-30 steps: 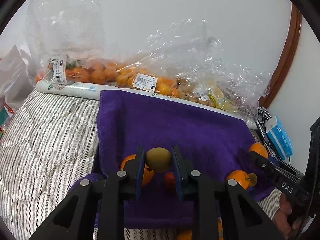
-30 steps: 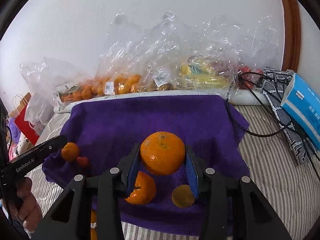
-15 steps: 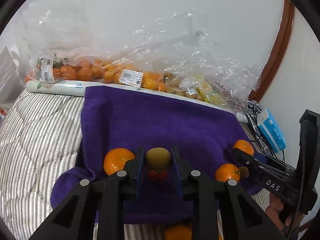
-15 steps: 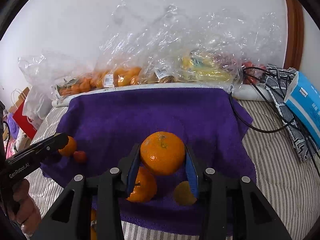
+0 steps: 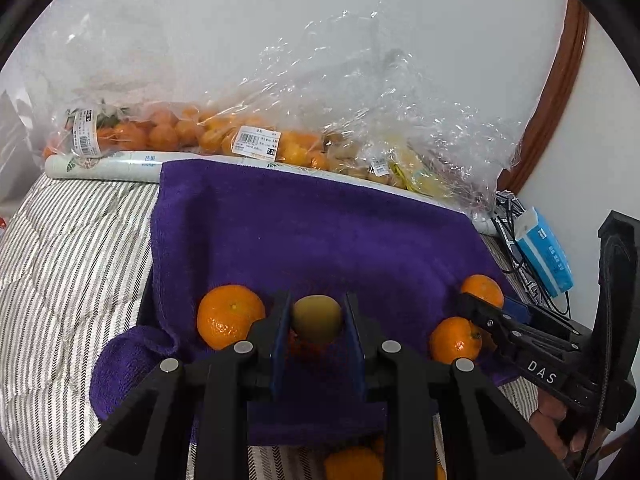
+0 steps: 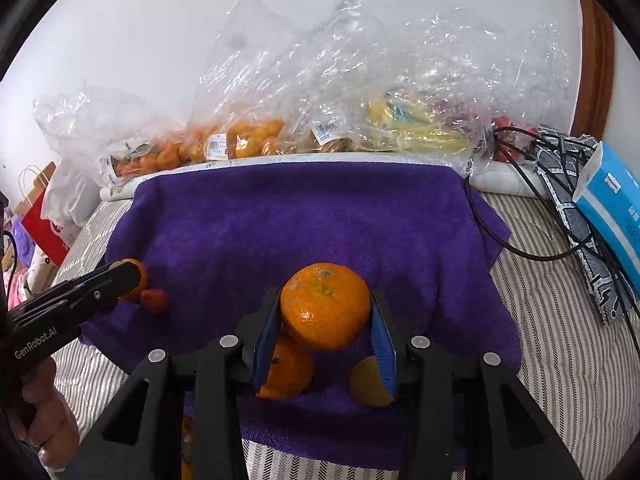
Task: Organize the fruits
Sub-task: 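Lower both fruits onto the towel and open both tools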
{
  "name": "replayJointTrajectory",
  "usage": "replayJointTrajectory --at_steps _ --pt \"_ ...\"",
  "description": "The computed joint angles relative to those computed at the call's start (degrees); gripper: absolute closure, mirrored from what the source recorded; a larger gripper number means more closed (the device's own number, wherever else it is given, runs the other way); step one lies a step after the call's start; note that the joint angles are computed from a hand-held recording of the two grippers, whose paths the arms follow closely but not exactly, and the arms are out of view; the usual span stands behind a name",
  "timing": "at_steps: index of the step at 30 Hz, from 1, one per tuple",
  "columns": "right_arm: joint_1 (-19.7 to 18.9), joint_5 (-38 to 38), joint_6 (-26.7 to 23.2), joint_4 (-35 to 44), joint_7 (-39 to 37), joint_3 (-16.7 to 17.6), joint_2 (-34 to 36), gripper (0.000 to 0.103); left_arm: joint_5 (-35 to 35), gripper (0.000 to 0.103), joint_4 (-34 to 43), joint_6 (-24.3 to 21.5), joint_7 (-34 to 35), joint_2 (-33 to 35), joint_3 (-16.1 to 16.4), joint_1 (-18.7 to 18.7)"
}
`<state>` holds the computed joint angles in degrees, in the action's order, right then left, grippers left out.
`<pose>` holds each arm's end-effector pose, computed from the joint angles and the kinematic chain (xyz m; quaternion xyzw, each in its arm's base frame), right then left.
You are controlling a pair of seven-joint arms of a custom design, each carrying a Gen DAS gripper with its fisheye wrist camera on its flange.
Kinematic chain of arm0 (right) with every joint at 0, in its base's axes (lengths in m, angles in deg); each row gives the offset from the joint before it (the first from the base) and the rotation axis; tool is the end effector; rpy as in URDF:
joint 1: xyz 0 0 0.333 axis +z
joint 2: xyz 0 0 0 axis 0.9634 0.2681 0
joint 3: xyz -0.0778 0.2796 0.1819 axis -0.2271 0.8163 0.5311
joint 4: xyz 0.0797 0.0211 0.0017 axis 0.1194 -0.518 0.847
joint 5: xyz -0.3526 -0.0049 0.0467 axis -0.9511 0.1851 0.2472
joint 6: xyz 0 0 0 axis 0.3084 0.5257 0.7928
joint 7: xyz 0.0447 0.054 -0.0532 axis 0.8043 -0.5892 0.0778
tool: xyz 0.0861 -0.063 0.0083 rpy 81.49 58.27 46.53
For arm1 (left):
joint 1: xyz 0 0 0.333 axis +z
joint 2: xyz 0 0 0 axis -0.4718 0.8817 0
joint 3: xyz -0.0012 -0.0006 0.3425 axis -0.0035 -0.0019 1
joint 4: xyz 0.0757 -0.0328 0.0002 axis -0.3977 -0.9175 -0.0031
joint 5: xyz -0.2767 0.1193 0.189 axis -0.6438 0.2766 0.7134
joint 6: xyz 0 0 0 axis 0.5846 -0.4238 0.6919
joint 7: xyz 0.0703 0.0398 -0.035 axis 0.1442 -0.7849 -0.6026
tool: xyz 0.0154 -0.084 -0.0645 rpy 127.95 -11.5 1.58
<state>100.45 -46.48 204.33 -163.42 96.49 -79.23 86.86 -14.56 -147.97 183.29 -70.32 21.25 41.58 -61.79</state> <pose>0.5805 0.3616 0.3971 -0.8107 0.4633 -0.1092 0.3409 0.4750 -0.4367 0.4191 -0.7756 0.4883 -0.3230 0.2361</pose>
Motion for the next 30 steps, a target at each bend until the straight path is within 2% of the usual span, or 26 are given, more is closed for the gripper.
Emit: replayJointTrajectory --at_steps 13,17,19,23,30 --pt "-0.13 0.22 -0.07 0.14 -0.50 0.19 0.07 0.060 -3.89 0.078 0.60 0.12 3.19 0.98 0.21 0.25" --pt "1.59 -1.04 0.81 -0.31 0.69 -1.85 -0.15 0.060 -4.21 0.078 0.89 0.22 3.88 1.16 0.34 0.15" --pt "0.70 -0.86 0.90 -0.37 0.07 -0.71 -0.14 0.060 -4.17 0.078 0.89 0.39 3.85 1.17 0.44 0.08" --pt "1.67 -1.75 1.37 -0.69 0.48 -1.73 -0.34 0.060 -4.20 0.078 0.87 0.51 3.80 1.16 0.54 0.01" --pt "0.62 -1.39 1.10 -0.41 0.21 -0.76 -0.28 0.060 -4.23 0.078 0.73 0.54 3.71 1.06 0.56 0.01"
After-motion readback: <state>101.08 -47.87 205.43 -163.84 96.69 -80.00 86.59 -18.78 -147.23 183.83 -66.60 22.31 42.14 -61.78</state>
